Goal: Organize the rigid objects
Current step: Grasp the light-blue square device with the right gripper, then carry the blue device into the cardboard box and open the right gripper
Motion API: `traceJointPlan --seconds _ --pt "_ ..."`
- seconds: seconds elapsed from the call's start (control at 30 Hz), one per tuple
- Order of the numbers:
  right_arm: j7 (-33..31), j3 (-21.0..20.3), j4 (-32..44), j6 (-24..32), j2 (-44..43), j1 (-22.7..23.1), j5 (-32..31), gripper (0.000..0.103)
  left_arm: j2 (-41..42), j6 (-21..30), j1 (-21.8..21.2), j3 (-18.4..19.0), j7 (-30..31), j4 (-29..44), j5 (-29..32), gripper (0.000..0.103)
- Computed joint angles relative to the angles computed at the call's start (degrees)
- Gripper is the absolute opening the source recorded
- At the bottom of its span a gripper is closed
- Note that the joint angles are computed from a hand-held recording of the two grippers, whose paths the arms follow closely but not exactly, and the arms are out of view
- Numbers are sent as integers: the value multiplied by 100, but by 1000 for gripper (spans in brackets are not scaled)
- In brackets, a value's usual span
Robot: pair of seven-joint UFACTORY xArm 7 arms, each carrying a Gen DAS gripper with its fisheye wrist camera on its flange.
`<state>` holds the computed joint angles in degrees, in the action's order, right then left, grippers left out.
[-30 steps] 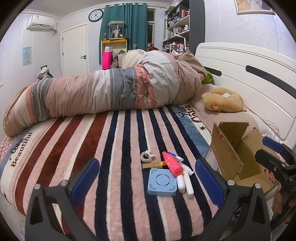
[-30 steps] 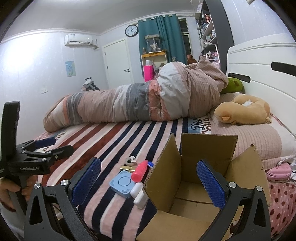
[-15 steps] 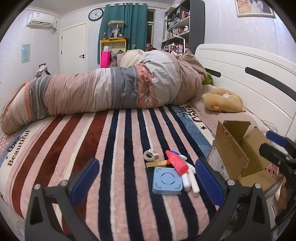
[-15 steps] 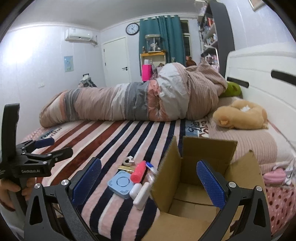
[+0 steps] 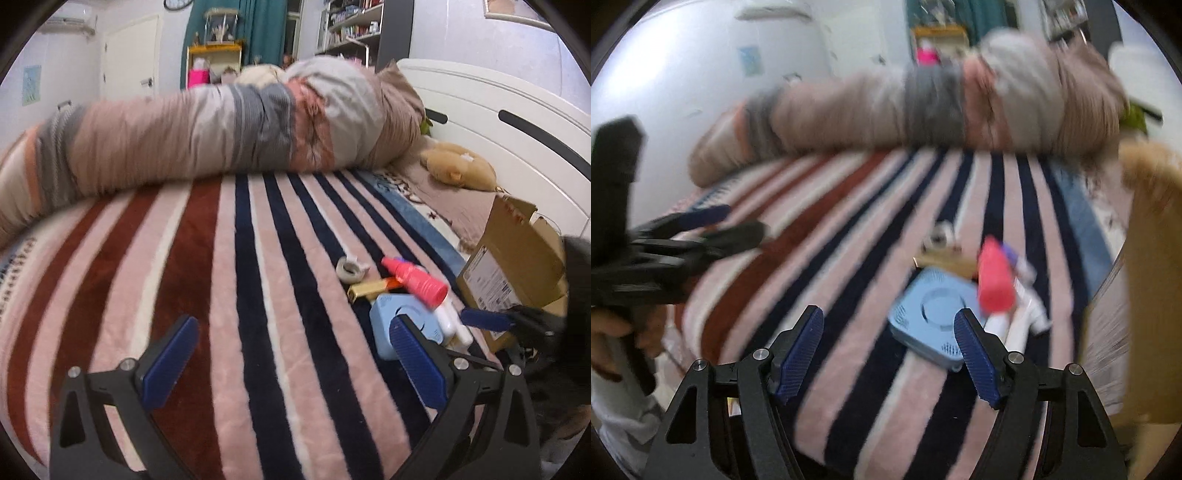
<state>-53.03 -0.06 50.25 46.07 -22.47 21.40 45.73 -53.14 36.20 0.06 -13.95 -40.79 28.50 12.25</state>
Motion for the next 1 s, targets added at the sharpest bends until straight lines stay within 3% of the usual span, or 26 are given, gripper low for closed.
traceJointPlan --seconds 0.13,0.3,0.43,0.47,0.5,0.53,0.6,0.63,0.7,0.83,1.0 --pt "590 261 183 -364 711 -125 -325 74 257 -577 -139 263 131 -296 -170 102" --pt "1161 570 200 -1064 981 -175 -977 98 599 -920 -125 284 198 -371 -278 102" --pt "1345 514 496 -824 1394 -112 -797 99 595 -1033 -136 315 211 -451 -376 102" --pt "1421 593 484 -1000 1433 -115 -897 92 572 -984 -113 289 205 -452 -369 102" --pt "1344 638 431 -1231 1448 -96 -905 85 534 -927 -96 274 209 -458 -358 102" --pt "1078 704 405 -1317 1437 -136 -750 85 474 -872 -100 283 225 -480 -357 102" --pt "236 503 410 -894 1355 33 -137 85 355 -802 -132 328 277 -542 -374 102" --pt "-320 236 480 -385 1332 223 74 85 305 -769 -162 357 303 -565 -402 102" --pt "-789 422 521 57 1293 11 -75 85 190 -706 -252 453 395 -643 -484 102" --pt "-323 606 585 18 1382 -107 -722 89 46 -739 -539 763 635 -856 -819 102" --pt "-158 614 522 -176 1382 -118 -385 81 32 -974 -978 1210 1092 -988 -1404 102"
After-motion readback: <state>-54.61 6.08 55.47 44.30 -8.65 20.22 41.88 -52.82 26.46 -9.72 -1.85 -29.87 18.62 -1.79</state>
